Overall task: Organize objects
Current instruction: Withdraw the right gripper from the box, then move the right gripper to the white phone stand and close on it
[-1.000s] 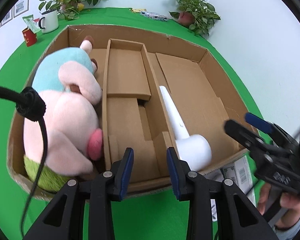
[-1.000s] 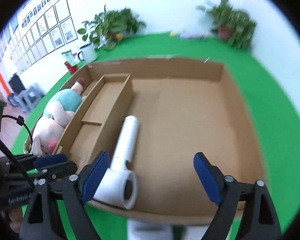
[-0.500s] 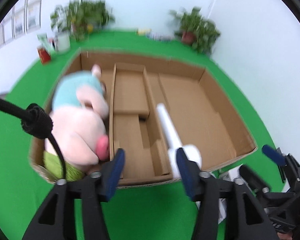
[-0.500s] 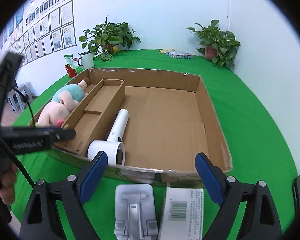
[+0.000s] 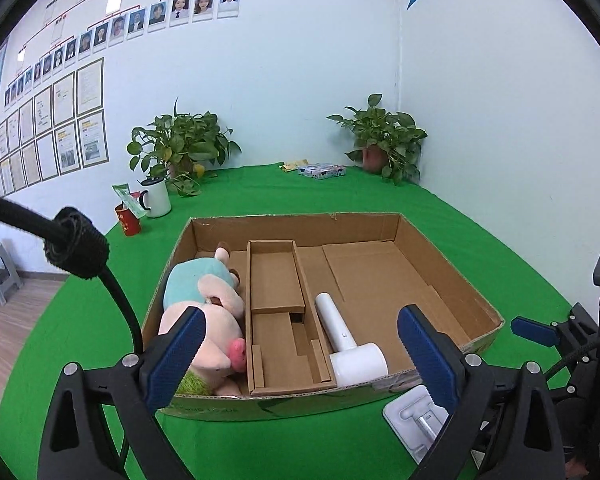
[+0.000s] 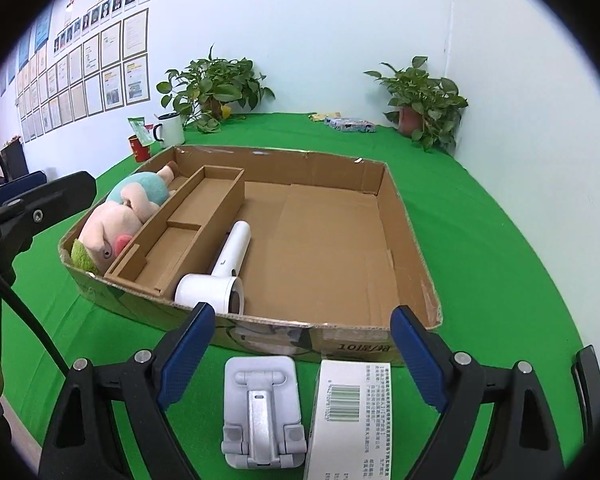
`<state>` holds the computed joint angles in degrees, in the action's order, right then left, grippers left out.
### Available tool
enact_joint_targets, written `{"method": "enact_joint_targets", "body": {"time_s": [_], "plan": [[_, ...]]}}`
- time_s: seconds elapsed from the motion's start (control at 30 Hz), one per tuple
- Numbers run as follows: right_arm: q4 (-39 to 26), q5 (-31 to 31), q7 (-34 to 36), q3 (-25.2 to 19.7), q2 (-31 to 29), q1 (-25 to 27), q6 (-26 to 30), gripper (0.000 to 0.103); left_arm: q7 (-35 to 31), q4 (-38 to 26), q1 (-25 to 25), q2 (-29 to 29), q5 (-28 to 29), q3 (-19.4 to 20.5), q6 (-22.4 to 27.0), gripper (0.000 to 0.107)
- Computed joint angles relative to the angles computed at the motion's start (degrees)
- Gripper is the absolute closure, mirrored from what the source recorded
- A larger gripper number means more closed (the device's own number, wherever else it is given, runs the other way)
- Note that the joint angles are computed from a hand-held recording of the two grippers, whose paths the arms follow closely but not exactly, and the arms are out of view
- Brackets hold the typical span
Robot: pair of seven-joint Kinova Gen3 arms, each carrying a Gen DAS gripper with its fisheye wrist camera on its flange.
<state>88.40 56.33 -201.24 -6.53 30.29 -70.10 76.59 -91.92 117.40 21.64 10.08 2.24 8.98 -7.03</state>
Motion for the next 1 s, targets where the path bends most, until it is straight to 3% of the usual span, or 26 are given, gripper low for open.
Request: {"method": "enact_joint_targets", "body": {"time_s": [0.1, 0.13, 0.2, 0.27, 0.3, 0.33, 0.4, 0.43, 0.47, 0.5, 0.53, 0.67, 0.77, 0.87, 1.0], "plan": [[-0.08, -0.03, 0.13, -0.09, 0.24, -0.25, 0.27, 0.014, 2.26, -0.74, -7.11, 0.31, -2.53, 7.41, 2.65, 0.013], [0.02, 0.05, 0.05, -0.11, 0.24, -0.34, 0.2, 0.014, 1.94, -0.61, -9.77, 0.51, -2.7, 10.07, 2.78, 0.021], [0.59, 0.33, -0.74, -0.08, 0.05, -0.62, 0.1, 0.016, 0.87, -0.82, -14.58, 1.09, -2.99, 15.38, 4.31, 0.044], [1.35, 1.06, -1.75, -0.14, -0.23, -0.98, -0.12, 0.03, 0.14, -2.19, -19.28, 2.59, -3.15, 20.69, 7.51, 0.085], [1.06, 1.23, -1.87, -0.06, 0.15, -1.38, 0.92, 0.04, -0.82, -2.96, -21.63, 3.78, -2.54, 23.34, 9.18, 0.09], [0.91, 1.48, -2.02, 0.0, 0.47, -1.84, 1.87, 0.043, -0.96, -3.15, -23.25, 4.39, -2.71, 25.1, 9.92, 0.091], [2.44, 2.63, -4.11, -0.18, 0.0, -2.43, 1.5, 0.043, 1.07, -2.41, -23.56, 4.95, -4.79, 25.45, 8.68, 0.088], [3.78, 3.47, -5.88, -0.39, -0.47, -2.73, 0.75, 0.04, 1.88, -1.92, -24.07, 5.08, -5.52, 25.91, 8.0, 0.07], [4.92, 4.19, -7.34, -0.68, -0.87, -2.88, 0.15, 0.034, 2.2, -1.29, -25.54, 5.4, -5.48, 27.43, 7.27, 0.036], [5.62, 4.49, -8.37, -1.03, -1.03, -2.91, -0.13, 0.017, 2.91, -0.64, -28.01, 5.95, -6.03, 30.01, 6.11, 0.022], [6.54, 4.88, -9.76, -1.37, -1.15, -3.09, -0.45, 0.014, 4.21, -0.15, -30.59, 6.47, -6.75, 32.66, 5.07, 0.01], [8.62, 5.96, -10.19, -2.99, -1.42, -2.53, -3.12, 0.014, 1.43, -1.59, -33.27, 8.11, -5.11, 35.42, 9.32, 0.01], [10.64, 7.85, -10.13, -3.94, -1.89, -2.31, -7.45, 0.014, -5.42, -2.61, -39.92, 11.48, 0.08, 42.42, 13.66, 0.01], [12.36, 10.45, -8.75, -5.02, -2.31, -1.92, -13.44, 0.014, -12.41, -5.4, -45.81, 19.18, 5.89, 49.54, 20.64, 0.01], [13.96, 13.22, -8.46, -5.35, -2.36, -1.67, -21.39, 0.014, -16.81, -8.71, -46.89, 27.35, 8.48, 51.75, 26.65, 0.011]]}}
